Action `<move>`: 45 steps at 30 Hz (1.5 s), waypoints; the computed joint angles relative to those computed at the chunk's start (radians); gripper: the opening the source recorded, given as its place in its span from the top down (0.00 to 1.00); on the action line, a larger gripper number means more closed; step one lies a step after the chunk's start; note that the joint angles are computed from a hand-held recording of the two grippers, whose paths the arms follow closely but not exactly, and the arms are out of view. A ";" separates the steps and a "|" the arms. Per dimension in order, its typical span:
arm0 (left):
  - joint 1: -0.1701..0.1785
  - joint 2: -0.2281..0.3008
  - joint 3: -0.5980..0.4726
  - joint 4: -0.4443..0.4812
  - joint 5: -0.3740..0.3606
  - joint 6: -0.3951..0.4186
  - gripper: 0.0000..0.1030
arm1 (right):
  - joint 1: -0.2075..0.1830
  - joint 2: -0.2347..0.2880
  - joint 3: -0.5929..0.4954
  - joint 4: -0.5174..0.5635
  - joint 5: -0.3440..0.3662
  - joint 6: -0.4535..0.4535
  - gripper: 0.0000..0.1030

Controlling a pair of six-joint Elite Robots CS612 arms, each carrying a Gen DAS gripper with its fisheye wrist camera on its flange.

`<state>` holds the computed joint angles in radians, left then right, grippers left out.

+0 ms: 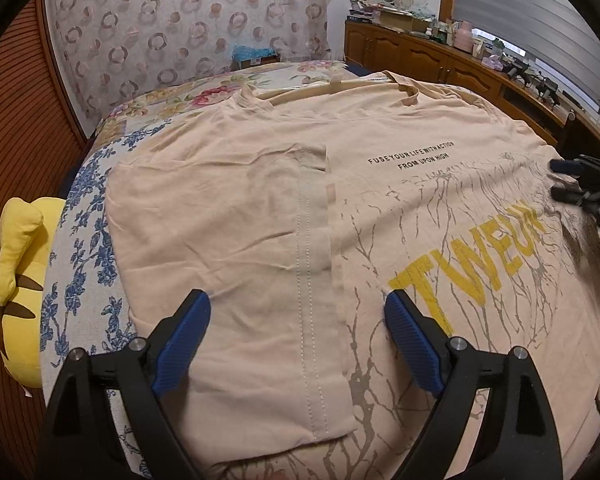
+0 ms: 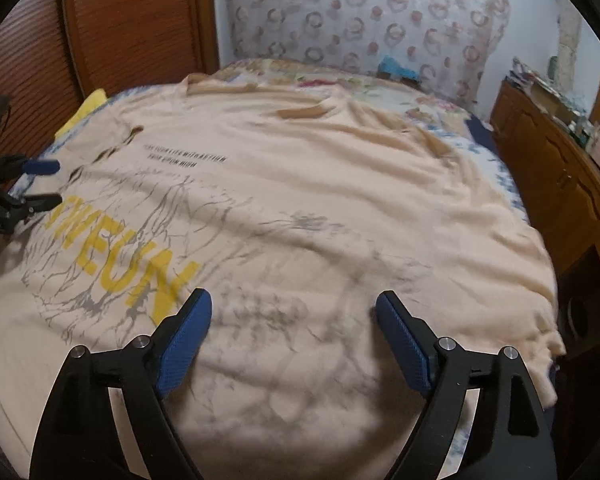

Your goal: Fold small clothes

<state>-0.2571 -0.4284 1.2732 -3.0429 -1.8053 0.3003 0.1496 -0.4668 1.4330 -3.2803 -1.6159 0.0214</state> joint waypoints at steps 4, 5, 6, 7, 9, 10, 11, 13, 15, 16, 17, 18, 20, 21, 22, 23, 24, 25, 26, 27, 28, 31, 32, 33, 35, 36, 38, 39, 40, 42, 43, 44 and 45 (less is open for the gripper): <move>0.000 0.000 0.000 -0.001 0.002 0.000 0.12 | -0.035 -0.040 0.100 -0.123 -0.015 0.053 0.19; 0.000 -0.001 0.001 -0.001 0.001 0.000 0.12 | -0.041 -0.049 0.119 -0.141 -0.033 0.065 0.19; -0.001 -0.001 0.001 -0.002 0.004 0.000 0.12 | -0.055 -0.059 0.143 -0.160 -0.047 0.086 0.19; -0.001 -0.001 0.002 -0.003 0.004 0.000 0.12 | -0.064 -0.067 0.161 -0.173 -0.057 0.101 0.19; -0.001 -0.001 0.002 -0.005 0.007 -0.002 0.12 | -0.087 -0.081 0.194 -0.192 -0.078 0.128 0.21; -0.002 -0.002 0.004 -0.010 0.012 -0.005 0.12 | -0.093 -0.087 0.203 -0.190 -0.091 0.137 0.21; -0.002 -0.003 0.008 -0.017 0.017 -0.009 0.12 | -0.101 -0.091 0.210 -0.190 -0.100 0.144 0.22; -0.003 -0.008 0.025 -0.061 0.027 -0.030 0.12 | -0.117 -0.093 0.219 -0.182 -0.105 0.167 0.24; -0.002 -0.014 0.042 -0.104 0.013 -0.051 0.12 | -0.131 -0.092 0.223 -0.176 -0.096 0.187 0.25; -0.002 -0.017 0.050 -0.124 0.006 -0.061 0.12 | -0.139 -0.090 0.223 -0.172 -0.086 0.200 0.26; -0.002 -0.019 0.057 -0.145 0.001 -0.070 0.12 | -0.144 -0.088 0.221 -0.168 -0.079 0.210 0.27; -0.003 -0.024 0.070 -0.181 -0.007 -0.083 0.12 | -0.151 -0.087 0.222 -0.166 -0.066 0.218 0.28; -0.005 -0.029 0.084 -0.221 -0.011 -0.097 0.12 | -0.161 -0.079 0.216 -0.159 -0.039 0.232 0.29; -0.006 -0.031 0.090 -0.240 -0.020 -0.106 0.12 | -0.165 -0.076 0.212 -0.155 -0.026 0.240 0.29; -0.006 -0.034 0.097 -0.259 -0.032 -0.118 0.12 | -0.171 -0.073 0.209 -0.149 -0.008 0.250 0.31; -0.007 -0.036 0.102 -0.271 -0.039 -0.126 0.12 | -0.174 -0.070 0.204 -0.142 0.006 0.259 0.32; -0.009 -0.039 0.108 -0.285 -0.045 -0.136 0.12 | -0.178 -0.067 0.200 -0.136 0.019 0.265 0.33; -0.011 -0.041 0.115 -0.303 -0.050 -0.148 0.12 | -0.182 -0.064 0.195 -0.129 0.038 0.272 0.35; -0.012 -0.043 0.120 -0.314 -0.057 -0.155 0.12 | -0.183 -0.063 0.192 -0.122 0.052 0.277 0.37; -0.015 -0.046 0.127 -0.331 -0.068 -0.162 0.12 | -0.187 -0.061 0.188 -0.114 0.066 0.279 0.38; -0.016 -0.047 0.131 -0.342 -0.075 -0.165 0.12 | -0.189 -0.059 0.184 -0.106 0.077 0.279 0.40; -0.019 -0.052 0.141 -0.352 -0.096 -0.163 0.12 | -0.193 -0.055 0.178 -0.095 0.111 0.273 0.50; -0.020 -0.053 0.143 -0.353 -0.100 -0.162 0.12 | -0.194 -0.054 0.178 -0.101 0.121 0.271 0.56; -0.022 -0.054 0.149 -0.358 -0.099 -0.160 0.12 | -0.194 -0.053 0.178 -0.105 0.127 0.268 0.59; -0.025 -0.056 0.156 -0.362 -0.095 -0.153 0.12 | -0.190 -0.055 0.177 -0.107 0.123 0.253 0.69; -0.027 -0.057 0.159 -0.365 -0.092 -0.149 0.12 | -0.184 -0.056 0.177 -0.107 0.102 0.238 0.71; -0.028 -0.058 0.167 -0.376 -0.093 -0.149 0.12 | -0.173 -0.057 0.170 -0.100 0.067 0.211 0.85; -0.029 -0.058 0.170 -0.382 -0.093 -0.153 0.12 | -0.166 -0.058 0.168 -0.096 0.043 0.196 0.88; -0.029 -0.058 0.171 -0.385 -0.094 -0.156 0.12 | -0.161 -0.059 0.165 -0.091 0.022 0.181 0.92; -0.029 -0.059 0.175 -0.390 -0.096 -0.160 0.12 | -0.151 -0.060 0.162 -0.092 -0.015 0.154 0.95; -0.029 -0.060 0.177 -0.393 -0.093 -0.160 0.12 | -0.147 -0.061 0.162 -0.102 -0.029 0.143 0.96; -0.031 -0.061 0.180 -0.397 -0.089 -0.160 0.12 | -0.144 -0.064 0.164 -0.114 -0.033 0.136 0.97; -0.032 -0.062 0.183 -0.400 -0.084 -0.159 0.12 | -0.142 -0.066 0.165 -0.128 -0.033 0.133 0.97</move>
<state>-0.2889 -0.4906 1.4566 -3.4433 -1.8888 0.1414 0.0073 -0.5325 1.5984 -3.4082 -1.6493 0.1543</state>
